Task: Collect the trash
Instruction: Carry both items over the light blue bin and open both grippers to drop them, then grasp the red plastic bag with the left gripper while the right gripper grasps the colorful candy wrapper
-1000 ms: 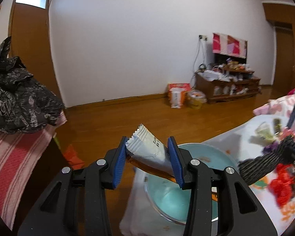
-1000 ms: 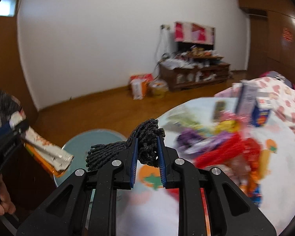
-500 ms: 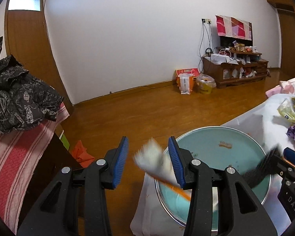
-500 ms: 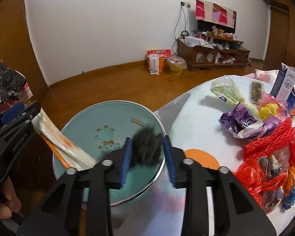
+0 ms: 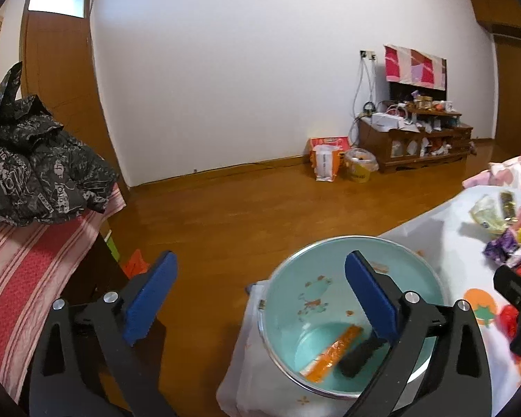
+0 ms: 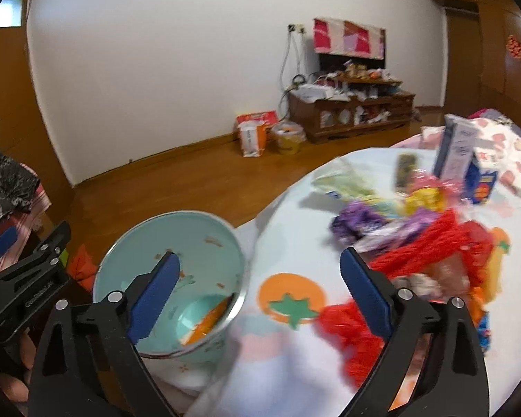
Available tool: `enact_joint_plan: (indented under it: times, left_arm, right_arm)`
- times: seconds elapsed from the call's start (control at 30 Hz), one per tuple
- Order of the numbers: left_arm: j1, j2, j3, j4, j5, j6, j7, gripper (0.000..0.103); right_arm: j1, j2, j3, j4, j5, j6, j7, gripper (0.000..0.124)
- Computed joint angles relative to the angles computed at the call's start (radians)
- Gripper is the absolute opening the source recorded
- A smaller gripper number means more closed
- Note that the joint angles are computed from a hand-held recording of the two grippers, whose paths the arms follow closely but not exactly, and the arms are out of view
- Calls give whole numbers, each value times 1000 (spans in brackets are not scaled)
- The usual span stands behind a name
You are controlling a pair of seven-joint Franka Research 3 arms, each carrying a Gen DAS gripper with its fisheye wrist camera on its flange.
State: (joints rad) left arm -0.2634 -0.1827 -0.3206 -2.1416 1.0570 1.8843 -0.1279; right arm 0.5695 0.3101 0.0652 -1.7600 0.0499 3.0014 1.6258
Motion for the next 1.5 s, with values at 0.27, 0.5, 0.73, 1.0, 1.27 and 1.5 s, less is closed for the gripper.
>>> enact_joint_plan:
  times: [0.27,0.5,0.73,1.0,1.27,1.5]
  left_arm:
    - [-30,51,-4,42,-37,103,34,97]
    - [-60,122,1,99,-52,200,72,97]
    - [-96,178,14,149,-44,240,98,97]
    - [-127,260,32,211,-55,325,159,96]
    - [-170,390,69,347,-71,401,246,96]
    - [-199,485,106,447,-151,404,298,85]
  right_arm:
    - [68,-110,-179,-170,-205,75,270,95]
    - [133,-200,-374,-286,-600,105,673,95]
    - [50,-248,-377,-348,-758,81,844,85]
    - [-110,-220,-223,-351,-494,51,620,72]
    - [-234,-148,-61,-276,-199,-40,336,62]
    - [-254,-102,-26,-226,-60,-103,187,35]
